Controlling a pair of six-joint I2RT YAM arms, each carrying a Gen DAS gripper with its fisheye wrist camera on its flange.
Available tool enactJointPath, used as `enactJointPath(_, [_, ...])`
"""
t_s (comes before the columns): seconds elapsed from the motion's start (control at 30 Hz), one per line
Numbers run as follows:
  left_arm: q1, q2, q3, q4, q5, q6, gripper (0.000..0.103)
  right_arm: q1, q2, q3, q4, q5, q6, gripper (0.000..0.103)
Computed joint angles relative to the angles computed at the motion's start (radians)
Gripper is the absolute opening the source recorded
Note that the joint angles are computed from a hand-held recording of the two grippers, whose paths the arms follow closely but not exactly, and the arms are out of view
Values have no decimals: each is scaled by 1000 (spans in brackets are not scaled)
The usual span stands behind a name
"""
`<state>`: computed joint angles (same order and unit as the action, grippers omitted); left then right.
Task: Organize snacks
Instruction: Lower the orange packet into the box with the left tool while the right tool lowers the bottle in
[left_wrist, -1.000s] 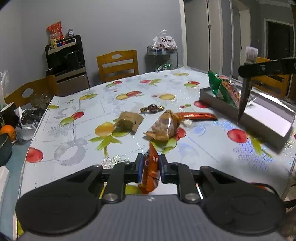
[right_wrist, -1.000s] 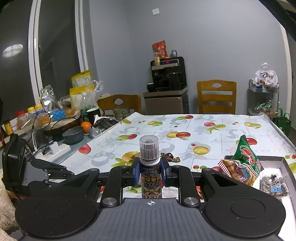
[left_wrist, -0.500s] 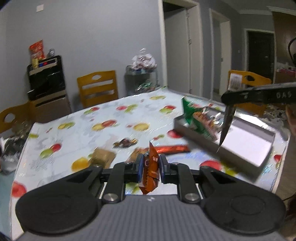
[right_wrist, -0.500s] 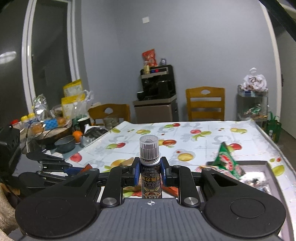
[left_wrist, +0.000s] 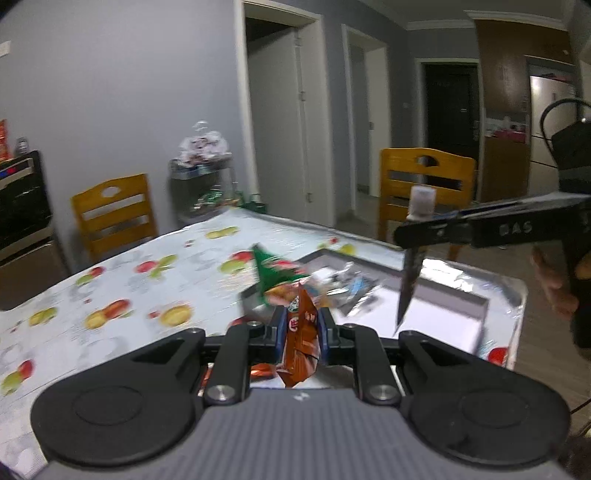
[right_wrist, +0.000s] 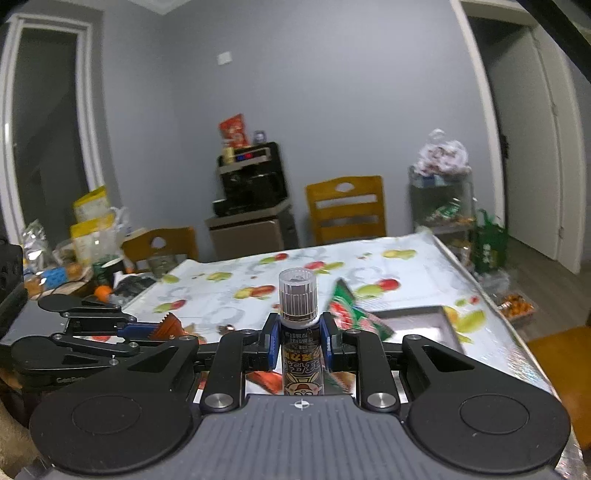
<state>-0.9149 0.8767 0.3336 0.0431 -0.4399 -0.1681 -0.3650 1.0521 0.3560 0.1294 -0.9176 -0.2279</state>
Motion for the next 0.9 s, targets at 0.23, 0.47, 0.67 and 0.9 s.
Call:
enactJointPath(0.23, [6, 320, 103, 225, 141, 0, 14, -148, 131, 19, -8, -56, -105, 24])
enactJointPath(0.47, [42, 554, 187, 352, 288, -41, 14, -219, 219, 78, -127, -43, -271, 24])
enactJointPath(0.67, [84, 660, 222, 392, 397, -86, 14, -205, 283, 113, -185, -24, -315, 24])
enactJointPath(0.9, [103, 738, 242, 404, 394, -80, 14, -135, 320, 114, -101, 28, -254, 24])
